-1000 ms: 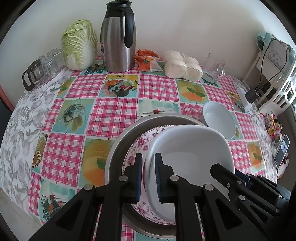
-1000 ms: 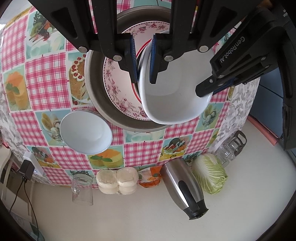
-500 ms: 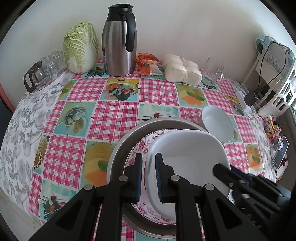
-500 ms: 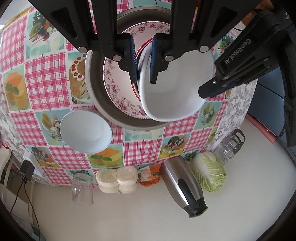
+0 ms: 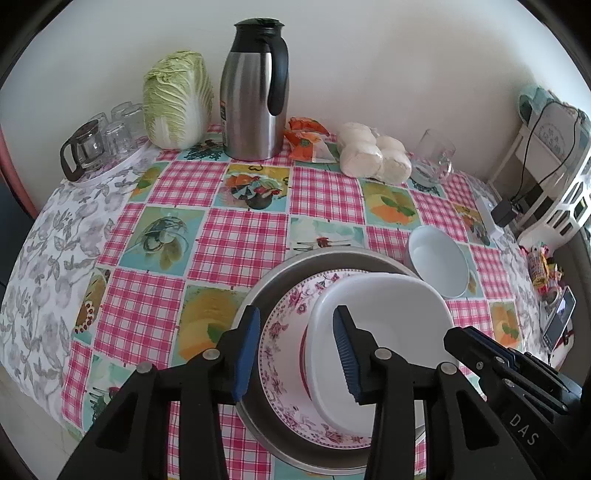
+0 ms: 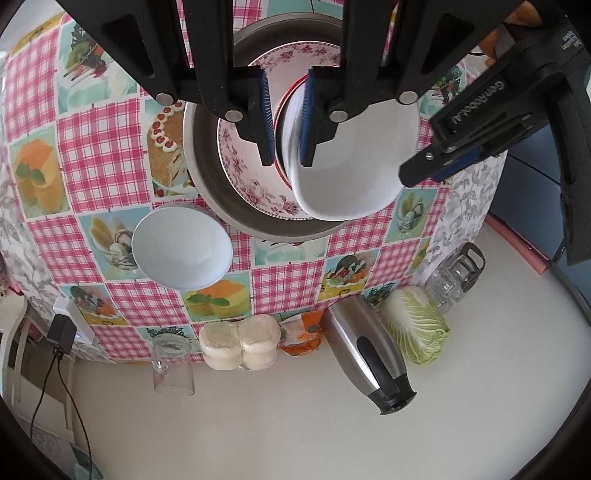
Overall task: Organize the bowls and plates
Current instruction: 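Lower the MAX bowl into the red-rim bowl and open the right tool, then move both tools toward the pale round white bowl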
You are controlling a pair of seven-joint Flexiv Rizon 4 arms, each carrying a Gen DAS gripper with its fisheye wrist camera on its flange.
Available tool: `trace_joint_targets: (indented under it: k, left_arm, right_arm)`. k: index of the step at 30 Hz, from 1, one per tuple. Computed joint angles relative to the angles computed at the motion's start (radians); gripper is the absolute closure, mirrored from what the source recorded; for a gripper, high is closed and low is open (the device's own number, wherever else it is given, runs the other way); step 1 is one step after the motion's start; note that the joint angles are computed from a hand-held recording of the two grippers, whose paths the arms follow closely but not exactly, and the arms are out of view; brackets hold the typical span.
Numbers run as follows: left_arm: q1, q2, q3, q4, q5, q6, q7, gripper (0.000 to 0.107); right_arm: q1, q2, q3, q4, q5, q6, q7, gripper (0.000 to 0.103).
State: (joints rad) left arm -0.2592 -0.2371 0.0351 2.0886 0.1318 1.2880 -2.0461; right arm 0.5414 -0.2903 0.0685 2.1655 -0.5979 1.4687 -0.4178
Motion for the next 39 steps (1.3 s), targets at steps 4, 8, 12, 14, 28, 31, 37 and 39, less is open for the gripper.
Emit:
trace_joint_targets:
  k: [4, 8, 12, 14, 28, 31, 37, 39]
  left_arm:
    - [0.001, 0.01, 0.012, 0.006, 0.008, 0.001, -0.031, 0.05]
    - [0.0, 0.015, 0.026, -0.002, 0.036, -0.02, -0.067, 0.043]
    - [0.007, 0.018, 0.03, -0.008, 0.06, -0.04, -0.104, 0.034]
    - [0.017, 0.019, 0.024, -0.003, 0.052, -0.039, -0.109, 0.034]
    - [0.009, 0.022, 0.068, -0.024, 0.186, -0.051, -0.282, 0.009]
    - [0.021, 0.023, 0.059, -0.022, 0.191, -0.052, -0.284, 0.004]
    - [0.029, 0.021, 0.051, -0.022, 0.198, -0.054, -0.276, 0.004]
    - [0.026, 0.02, 0.051, -0.028, 0.204, -0.065, -0.279, 0.004]
  right_arm:
    - [0.008, 0.008, -0.018, 0.006, -0.026, -0.007, 0.028, 0.074]
    - [0.012, 0.015, -0.035, 0.012, -0.066, -0.014, 0.062, 0.052]
    - [0.005, 0.017, -0.038, 0.013, -0.105, -0.023, 0.092, 0.038]
    - [-0.005, 0.014, -0.029, 0.011, -0.107, -0.025, 0.094, 0.033]
    - [-0.008, 0.011, -0.064, 0.024, -0.194, -0.004, 0.171, 0.0]
    - [-0.017, 0.011, -0.059, 0.024, -0.204, 0.002, 0.175, 0.0]
    - [-0.029, 0.009, -0.043, 0.022, -0.193, -0.004, 0.162, 0.0]
    - [-0.031, 0.009, -0.041, 0.022, -0.188, -0.003, 0.156, 0.0]
